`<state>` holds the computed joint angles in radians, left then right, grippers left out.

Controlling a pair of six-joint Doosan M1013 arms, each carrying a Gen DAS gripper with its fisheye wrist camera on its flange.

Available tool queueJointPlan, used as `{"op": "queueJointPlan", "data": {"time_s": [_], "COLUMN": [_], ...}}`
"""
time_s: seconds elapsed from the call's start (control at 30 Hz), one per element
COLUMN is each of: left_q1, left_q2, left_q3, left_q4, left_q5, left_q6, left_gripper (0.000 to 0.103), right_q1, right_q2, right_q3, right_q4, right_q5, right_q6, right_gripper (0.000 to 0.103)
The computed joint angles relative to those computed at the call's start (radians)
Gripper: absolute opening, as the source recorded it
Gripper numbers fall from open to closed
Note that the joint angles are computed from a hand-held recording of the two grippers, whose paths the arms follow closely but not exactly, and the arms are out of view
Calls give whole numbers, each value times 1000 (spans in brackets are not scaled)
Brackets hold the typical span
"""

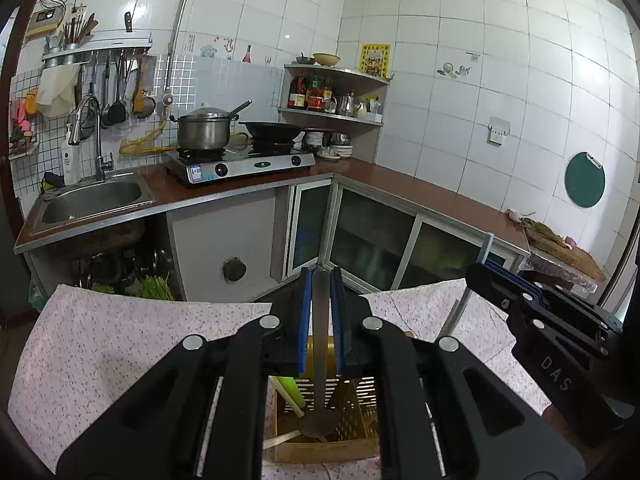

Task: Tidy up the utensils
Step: 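Lower the knife into the caddy with the left gripper while the right lowers the spoon in, then open both grippers and move them down to the last wooden chopsticks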

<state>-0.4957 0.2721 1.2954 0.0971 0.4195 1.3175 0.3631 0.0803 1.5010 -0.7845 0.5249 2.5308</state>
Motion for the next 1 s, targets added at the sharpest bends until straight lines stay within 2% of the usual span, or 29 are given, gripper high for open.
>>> {"op": "queueJointPlan", "data": {"time_s": [0.23,0.27,0.33,0.53,0.73,0.9,0.97,1.0], "left_q1": [5,5,5,11,15,19,20,21], "left_q2": [3,1,-2,-17,-62,-126,-149,-165], "left_q3": [0,3,6,16,72,163,200,228], "left_q4": [-5,5,39,85,162,222,230,229], "left_q5": [26,25,24,18,2,0,8,14], "left_q6": [-8,-18,-57,-111,-177,-236,-254,-269], "left_gripper": [9,11,25,32,36,41,43,45], "right_q1": [-1,-1,-1,2,6,16,25,29], "right_q2": [0,-1,-1,-13,-45,-86,-106,-116], "right_q3": [9,10,8,13,43,96,130,149], "right_q4": [48,49,46,5,-18,-22,-16,-16], "right_q5": [16,18,23,32,48,102,130,141], "right_q6": [-28,-27,-23,17,37,40,44,57], "right_gripper": [8,8,8,8,8,9,13,27]}}
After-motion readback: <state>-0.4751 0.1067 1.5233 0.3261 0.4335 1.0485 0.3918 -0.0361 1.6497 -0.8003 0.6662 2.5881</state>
